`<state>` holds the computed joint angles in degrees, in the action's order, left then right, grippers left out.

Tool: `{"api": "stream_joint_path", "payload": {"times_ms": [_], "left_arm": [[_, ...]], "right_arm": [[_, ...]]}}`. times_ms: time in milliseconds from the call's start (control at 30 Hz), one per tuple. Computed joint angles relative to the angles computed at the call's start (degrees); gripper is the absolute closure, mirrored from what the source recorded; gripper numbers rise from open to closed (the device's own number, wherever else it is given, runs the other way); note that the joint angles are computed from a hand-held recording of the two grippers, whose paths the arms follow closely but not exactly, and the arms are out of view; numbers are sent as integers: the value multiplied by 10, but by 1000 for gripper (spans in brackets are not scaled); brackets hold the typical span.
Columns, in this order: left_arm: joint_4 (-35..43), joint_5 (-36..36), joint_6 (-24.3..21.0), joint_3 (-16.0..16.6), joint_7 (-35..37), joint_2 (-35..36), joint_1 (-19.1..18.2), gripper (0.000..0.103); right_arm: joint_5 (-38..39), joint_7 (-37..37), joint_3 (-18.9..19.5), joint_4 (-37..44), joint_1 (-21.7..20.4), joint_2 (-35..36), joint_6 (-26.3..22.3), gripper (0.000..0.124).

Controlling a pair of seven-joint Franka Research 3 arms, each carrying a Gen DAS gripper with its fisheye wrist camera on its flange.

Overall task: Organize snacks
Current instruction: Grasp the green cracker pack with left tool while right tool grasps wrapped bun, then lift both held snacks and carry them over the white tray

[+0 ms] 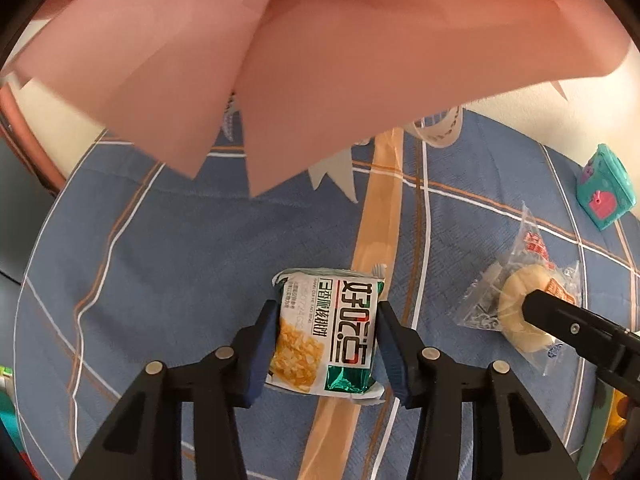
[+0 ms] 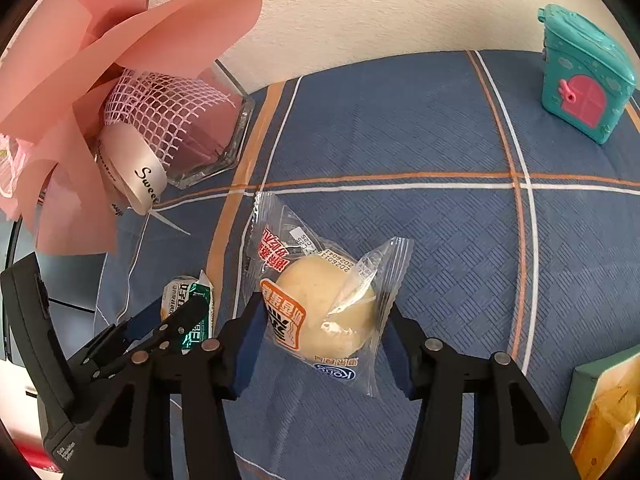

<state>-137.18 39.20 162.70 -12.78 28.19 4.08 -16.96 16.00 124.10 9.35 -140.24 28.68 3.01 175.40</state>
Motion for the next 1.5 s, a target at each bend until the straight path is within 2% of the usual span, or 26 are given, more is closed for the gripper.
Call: {"api": "stream_joint_path", "payload": {"times_ms": [233, 367, 433, 567, 733, 767, 833, 1000, 1133, 1267, 1500], "left_arm": [[-49, -19, 35, -7, -70, -32, -1, 52], [-80, -23, 44, -23, -112, -65, -4, 52], [-86, -28, 32, -34, -126, -81, -10, 52], [-113, -86, 19, -50, -113, -127, -32, 52], [-139, -122, -8, -74, -124, -190, -56, 52], [-142, -121, -19, -84, -134, -202, -56, 52], [-150, -125, -29, -94, -147, -222, -62, 52], [-170, -142, -54, -109, -168, -269, -89, 52], [-184, -146, -63, -126, -197, -298, -105, 52], [-188, -145, -73, -136, -216, -309, -115, 52], [-170, -121, -88, -161, -250, -313, -122, 52]], "right_arm": [[86, -55, 16, -45, 6, -48, -1, 69], [105, -55, 19, -76, 17, -84, 1, 69], [82, -25, 31, -98, 9, -114, -4, 69], [15, 49, 65, -121, -17, -155, -24, 69], [-39, 114, 101, -162, -32, -227, -50, 69], [-59, 137, 121, -170, -48, -243, -52, 69], [-79, 162, 137, -185, -52, -274, -66, 69], [-103, 202, 152, -219, -35, -349, -101, 69], [-128, 243, 179, -235, -33, -404, -142, 69], [-137, 272, 179, -255, -10, -444, -164, 69], [-157, 314, 189, -272, 19, -519, -246, 69]]}}
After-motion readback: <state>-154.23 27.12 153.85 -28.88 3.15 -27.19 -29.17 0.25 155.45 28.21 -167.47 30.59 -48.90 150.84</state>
